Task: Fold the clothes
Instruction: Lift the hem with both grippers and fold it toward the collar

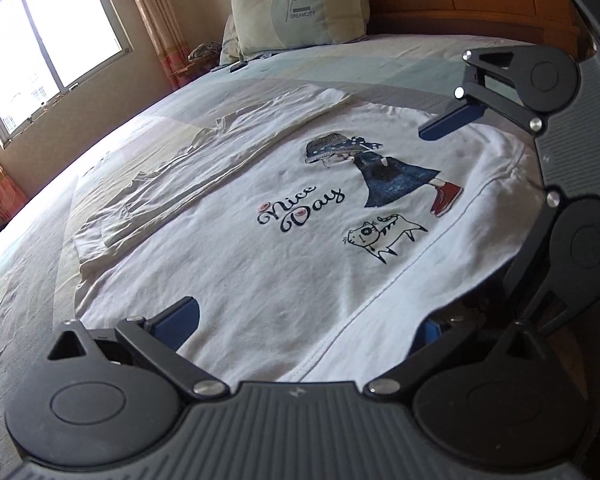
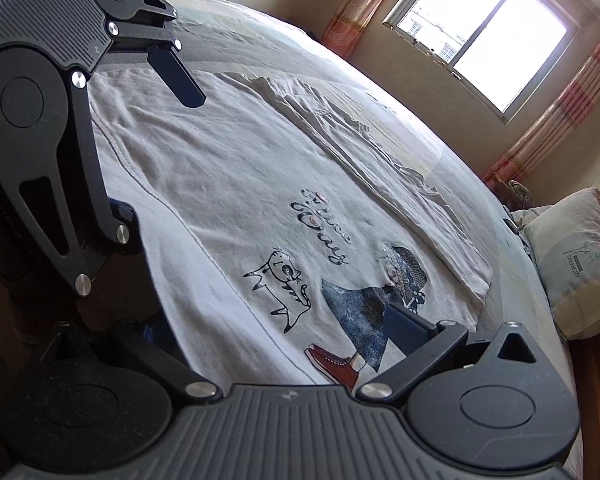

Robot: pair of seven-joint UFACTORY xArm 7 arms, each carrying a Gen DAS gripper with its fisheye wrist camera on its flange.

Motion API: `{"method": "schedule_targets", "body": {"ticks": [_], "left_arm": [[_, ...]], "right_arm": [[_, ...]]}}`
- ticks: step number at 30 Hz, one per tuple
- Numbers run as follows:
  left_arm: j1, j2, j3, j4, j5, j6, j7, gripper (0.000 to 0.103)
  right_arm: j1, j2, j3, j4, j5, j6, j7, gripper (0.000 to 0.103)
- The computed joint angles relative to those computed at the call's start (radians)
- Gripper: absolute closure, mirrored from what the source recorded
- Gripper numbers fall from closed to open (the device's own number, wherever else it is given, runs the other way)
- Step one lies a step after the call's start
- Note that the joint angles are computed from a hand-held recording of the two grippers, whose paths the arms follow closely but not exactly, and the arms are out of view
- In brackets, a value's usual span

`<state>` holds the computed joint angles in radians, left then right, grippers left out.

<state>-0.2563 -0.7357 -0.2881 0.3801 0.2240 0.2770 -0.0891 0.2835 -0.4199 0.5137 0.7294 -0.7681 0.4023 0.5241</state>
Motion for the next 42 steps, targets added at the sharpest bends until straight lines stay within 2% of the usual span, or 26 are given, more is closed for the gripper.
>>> {"method": "schedule_targets", "body": {"ticks": [1, 3, 7, 11, 14, 22, 25, 27, 29, 34, 38, 42], "left_arm": [[-0.007, -0.006, 0.006, -0.007, -0.003, 0.0, 0.003, 0.001], [-0.005, -0.014, -0.003, -0.027, 0.013, -0.02, 0.015, 0.001], [0.076, -0.006, -0.109, -0.041, 0.097, -0.081, 0.0, 0.001], [0.172, -0.036, -0.195, -0.061, 0.171, -0.151, -0.032, 0.001], [0.256, -0.116, -0.259, -0.087, 0.223, -0.154, -0.046, 0.001], [0.33, -0.283, -0.267, -0.197, 0.3, -0.172, 0.018, 0.001], [0.354, -0.286, -0.272, -0.199, 0.289, -0.187, 0.017, 0.0], [0.388, -0.285, -0.302, -0.192, 0.29, -0.208, 0.011, 0.0], [0.442, -0.293, -0.346, -0.186, 0.301, -0.251, 0.012, 0.0], [0.495, -0.309, -0.375, -0.171, 0.289, -0.296, 0.045, 0.0], [0.553, -0.315, -0.404, -0.147, 0.265, -0.333, 0.066, 0.0], [0.608, -0.284, -0.424, -0.11, 0.244, -0.365, 0.1, 0.0]], "right_arm": [[-0.039, -0.008, 0.036, 0.0, -0.053, 0.004, 0.05, 0.0], [-0.065, -0.028, 0.053, -0.005, -0.093, 0.005, 0.108, 0.0], [-0.08, -0.057, 0.048, -0.014, -0.108, -0.014, 0.168, 0.0], [-0.089, -0.06, 0.046, -0.016, -0.114, -0.022, 0.159, 0.0], [-0.086, -0.07, 0.035, -0.033, -0.108, -0.014, 0.129, 0.0], [-0.108, -0.127, 0.033, -0.086, -0.122, 0.036, 0.1, 0.0], [-0.113, -0.134, 0.032, -0.091, -0.111, 0.032, 0.106, 0.0], [-0.134, -0.13, 0.052, -0.084, -0.132, 0.03, 0.118, 0.0], [-0.162, -0.127, 0.082, -0.075, -0.175, 0.03, 0.142, 0.0], [-0.198, -0.143, 0.116, -0.064, -0.284, 0.031, 0.189, 0.0], [-0.244, -0.163, 0.163, -0.046, -0.415, 0.055, 0.276, 0.0], [-0.234, -0.135, 0.151, -0.016, -0.49, 0.087, 0.317, 0.0]]}}
